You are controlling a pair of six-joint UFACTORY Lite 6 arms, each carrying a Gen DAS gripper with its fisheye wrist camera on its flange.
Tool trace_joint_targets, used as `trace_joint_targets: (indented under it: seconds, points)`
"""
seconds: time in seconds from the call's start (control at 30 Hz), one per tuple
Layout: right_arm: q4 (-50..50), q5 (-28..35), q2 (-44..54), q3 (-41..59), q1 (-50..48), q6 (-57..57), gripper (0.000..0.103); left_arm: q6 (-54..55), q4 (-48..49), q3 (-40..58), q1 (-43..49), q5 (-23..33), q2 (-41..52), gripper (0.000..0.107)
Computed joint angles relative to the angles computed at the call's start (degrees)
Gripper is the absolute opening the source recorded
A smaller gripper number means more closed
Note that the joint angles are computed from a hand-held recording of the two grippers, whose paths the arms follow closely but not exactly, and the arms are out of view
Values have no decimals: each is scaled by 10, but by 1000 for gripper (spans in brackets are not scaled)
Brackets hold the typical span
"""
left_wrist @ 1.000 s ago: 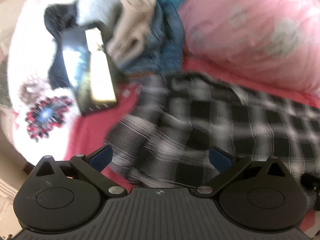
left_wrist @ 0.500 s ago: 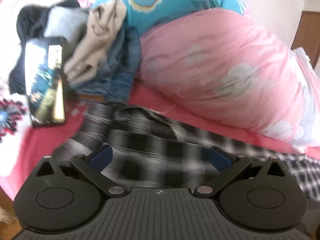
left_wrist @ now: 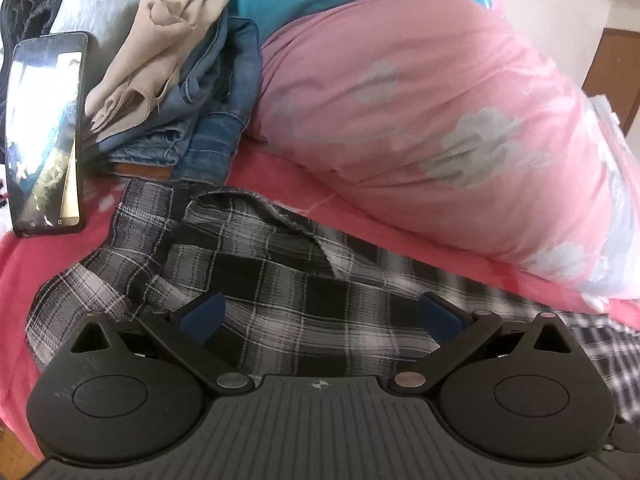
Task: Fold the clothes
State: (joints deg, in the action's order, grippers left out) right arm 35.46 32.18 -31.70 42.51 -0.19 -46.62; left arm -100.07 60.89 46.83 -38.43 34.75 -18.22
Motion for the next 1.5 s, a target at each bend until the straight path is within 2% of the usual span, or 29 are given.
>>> trace_joint_targets:
  seconds: [0.2,0.3,0.4,0.5,0.67,0.77,0.93,1.1,1.27,1.37,1.5]
  points:
    - [53,-2,-11,-17,-16,-64,103,18,29,28,-20,65,71,103]
    - [88,53,14,12,-56,-128,103,36,8,21,-2,50,79,103]
    - [97,127,53,69,-107,-129,103,33,15,12,2,46,78,103]
    - [157,176,70,102,-176,-149,103,33,13,13,2,47,80,103]
    - [167,175,60,113,-252,-185,103,41,6,19,4,48,83,103]
    - [192,214,40,89,-346,-251,103,46,3,22,6,47,85,103]
    - [178,252,50,41,-490,-342,103,47,-1,33,4,54,97,103]
    - [220,355,47,48,-612,-441,103,60,-13,42,4,60,104,103]
    - [268,318,115,95,-632,-471,103,67,-23,47,3,66,107,103]
    - [273,282,157,86,-666,-519,103,68,-25,50,1,70,109,103]
    - [273,341,205,107,-747,-553,103,74,-31,54,0,73,113,103]
